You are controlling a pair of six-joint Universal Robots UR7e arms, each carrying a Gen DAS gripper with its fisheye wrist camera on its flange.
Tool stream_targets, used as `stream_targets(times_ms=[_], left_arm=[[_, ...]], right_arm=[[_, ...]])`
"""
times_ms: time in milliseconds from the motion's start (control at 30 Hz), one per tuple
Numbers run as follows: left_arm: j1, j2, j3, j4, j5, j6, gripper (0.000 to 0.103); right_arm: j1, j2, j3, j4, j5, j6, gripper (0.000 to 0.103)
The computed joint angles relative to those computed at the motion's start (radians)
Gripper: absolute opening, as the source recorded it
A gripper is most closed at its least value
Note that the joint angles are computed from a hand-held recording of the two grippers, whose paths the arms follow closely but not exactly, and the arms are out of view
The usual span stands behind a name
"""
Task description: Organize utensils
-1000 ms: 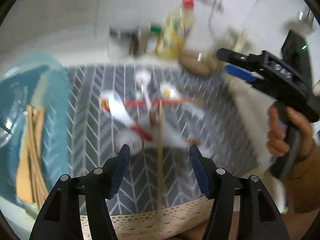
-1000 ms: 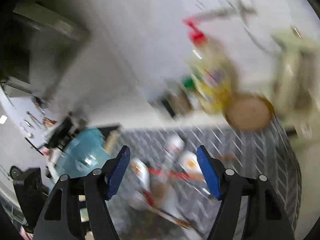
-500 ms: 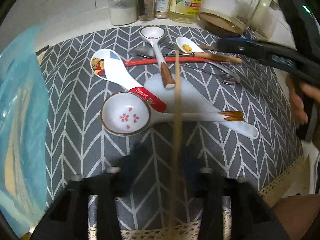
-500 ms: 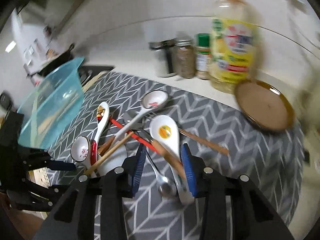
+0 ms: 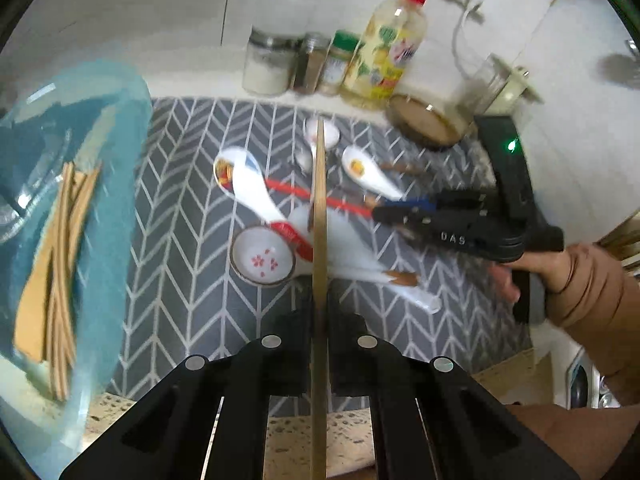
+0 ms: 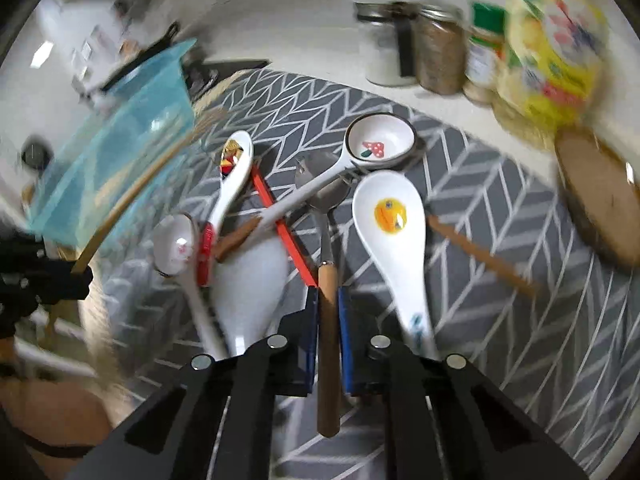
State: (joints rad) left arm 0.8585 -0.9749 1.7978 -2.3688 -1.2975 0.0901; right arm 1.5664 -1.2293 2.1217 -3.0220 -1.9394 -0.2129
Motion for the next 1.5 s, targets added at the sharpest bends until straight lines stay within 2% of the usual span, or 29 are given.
stream_targets(times_ms=[67,100,167,267,333,433,600,667,800,933,1033,1200,1300,1367,1500], left_arm=[[0.002,-0.010,-0.017,0.009,-0.021,0.004,0.007],[0.003,-0.015,-0.023,0.012,-0.027,0.002,0.007],[0.009,-0.025,-0.040,0.025,-0.040,0.000,0.007],[0.020,-0.048,-0.072,0.040,-0.053,0.005,0.007],[0.028,-0.051,-0.093,0.044,-0.057,0.014,0.007],[0.042,-0.055,-0.136,0.065,-0.062,0.037,0.007],[0.076,-0.056,-0.210,0.110,-0.057,0.060,0.007],[0.094,-0.053,-0.242,0.126,-0.054,0.073,0.007],[0.127,-0.043,-0.305,0.162,-0.046,0.104,0.007],[0.167,-0.022,-0.385,0.228,-0.018,0.114,0.007],[0.196,0.006,-0.449,0.301,0.022,0.097,0.007],[0.252,0.079,-0.573,0.459,0.068,0.055,0.007],[0.271,0.107,-0.604,0.510,0.073,0.060,0.007],[0.276,0.118,-0.611,0.536,0.082,0.057,0.008],[0.276,0.130,-0.604,0.560,0.124,0.039,0.008]], right_arm=[[-0.044,-0.054,0.055,-0.033,0.134,0.190,0.010],[-0.061,-0.071,0.081,-0.056,0.183,0.257,0.010],[-0.101,-0.107,0.160,-0.152,0.297,0.419,0.010],[-0.129,-0.128,0.271,-0.327,0.399,0.618,0.010],[-0.117,-0.127,0.314,-0.405,0.401,0.698,0.010],[-0.070,-0.137,0.375,-0.494,0.347,0.812,0.010],[0.061,-0.132,0.407,-0.574,0.207,0.929,0.010],[0.112,-0.107,0.397,-0.613,0.180,0.967,0.010],[0.206,-0.007,0.299,-0.660,0.140,0.978,0.010],[0.270,0.116,0.119,-0.628,0.138,0.905,0.010],[0.305,0.212,-0.031,-0.570,0.109,0.855,0.010],[0.362,0.363,-0.291,-0.329,-0.044,0.778,0.010],[0.391,0.455,-0.448,-0.134,-0.179,0.728,0.010],[0.394,0.502,-0.524,-0.022,-0.231,0.711,0.010],[0.385,0.570,-0.630,0.176,-0.280,0.713,0.010]])
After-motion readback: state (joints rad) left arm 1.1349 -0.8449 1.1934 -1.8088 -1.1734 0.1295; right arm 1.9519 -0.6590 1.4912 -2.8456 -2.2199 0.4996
